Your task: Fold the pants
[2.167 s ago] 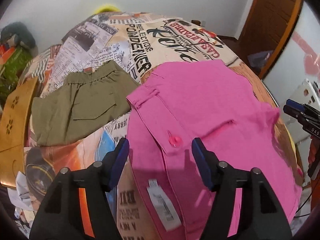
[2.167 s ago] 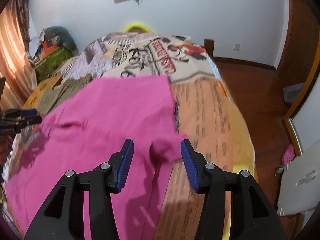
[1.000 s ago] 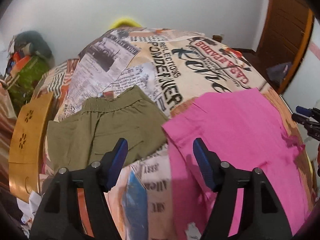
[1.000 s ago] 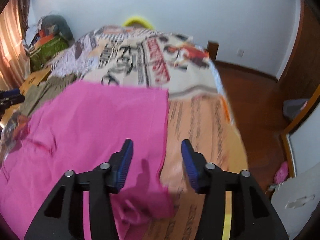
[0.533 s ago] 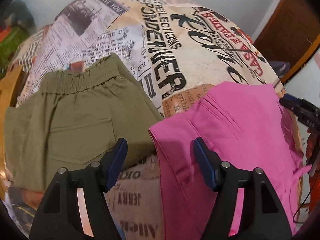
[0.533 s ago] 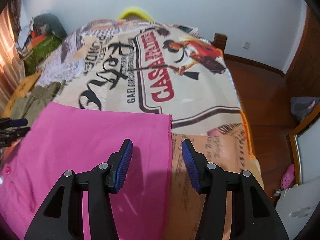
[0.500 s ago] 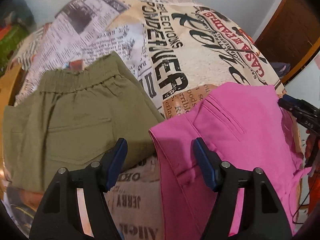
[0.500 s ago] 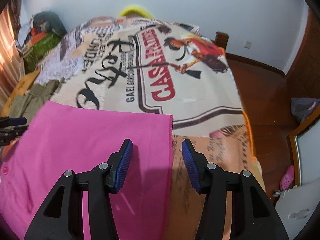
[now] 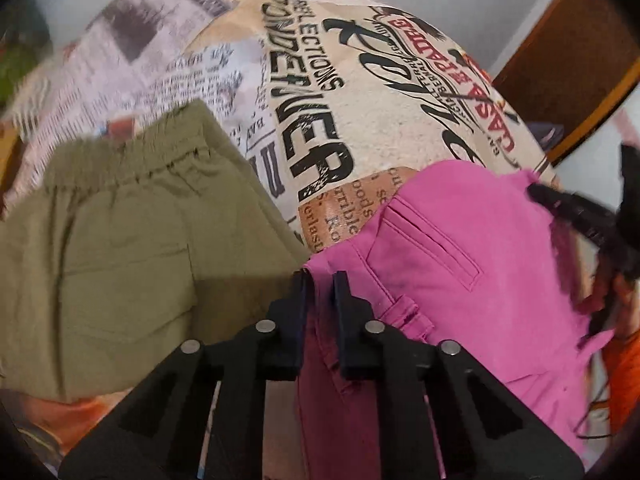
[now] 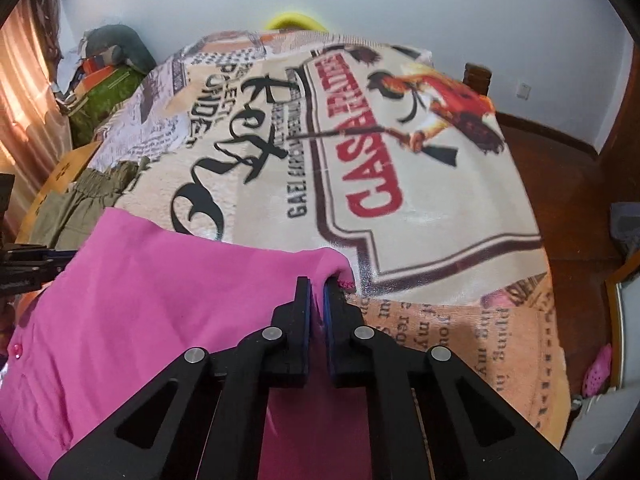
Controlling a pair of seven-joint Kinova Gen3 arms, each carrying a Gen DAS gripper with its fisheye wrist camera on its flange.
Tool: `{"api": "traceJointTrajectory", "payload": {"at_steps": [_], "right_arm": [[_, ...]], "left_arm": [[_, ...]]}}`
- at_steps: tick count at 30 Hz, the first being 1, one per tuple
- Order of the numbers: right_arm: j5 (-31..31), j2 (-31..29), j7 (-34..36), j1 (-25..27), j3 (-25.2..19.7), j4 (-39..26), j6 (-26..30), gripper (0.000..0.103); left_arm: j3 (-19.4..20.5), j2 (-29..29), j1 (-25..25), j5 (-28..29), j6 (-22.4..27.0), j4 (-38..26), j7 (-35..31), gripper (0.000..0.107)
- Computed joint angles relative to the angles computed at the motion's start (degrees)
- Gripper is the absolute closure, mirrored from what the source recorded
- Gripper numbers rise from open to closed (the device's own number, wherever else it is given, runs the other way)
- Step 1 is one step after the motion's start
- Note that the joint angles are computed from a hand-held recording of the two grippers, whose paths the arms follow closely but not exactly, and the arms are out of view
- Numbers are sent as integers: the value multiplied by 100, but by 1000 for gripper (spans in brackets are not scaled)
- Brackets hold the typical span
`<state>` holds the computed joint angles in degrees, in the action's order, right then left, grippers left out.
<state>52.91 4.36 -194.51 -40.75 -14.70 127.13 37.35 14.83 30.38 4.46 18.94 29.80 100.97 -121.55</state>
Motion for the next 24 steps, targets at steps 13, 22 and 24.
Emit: {"api": "traceJointTrajectory", "payload": {"at_steps": [13,22,24], "right_arm": [[54,-990,270,-60,-749,-760,1947,99],[84,-1294,-53,-378,-1749,-1336,3342,99],[8,-1323,-350,-553,-1999,-1336,3629,99]], "left_arm": [[149,-1620,-298,620,-616,448,-477,100],[-191,-2776,-442,1776,187,886,-1705,100],[-372,-3003,-379,1941,338,1055,-1959,100]]}}
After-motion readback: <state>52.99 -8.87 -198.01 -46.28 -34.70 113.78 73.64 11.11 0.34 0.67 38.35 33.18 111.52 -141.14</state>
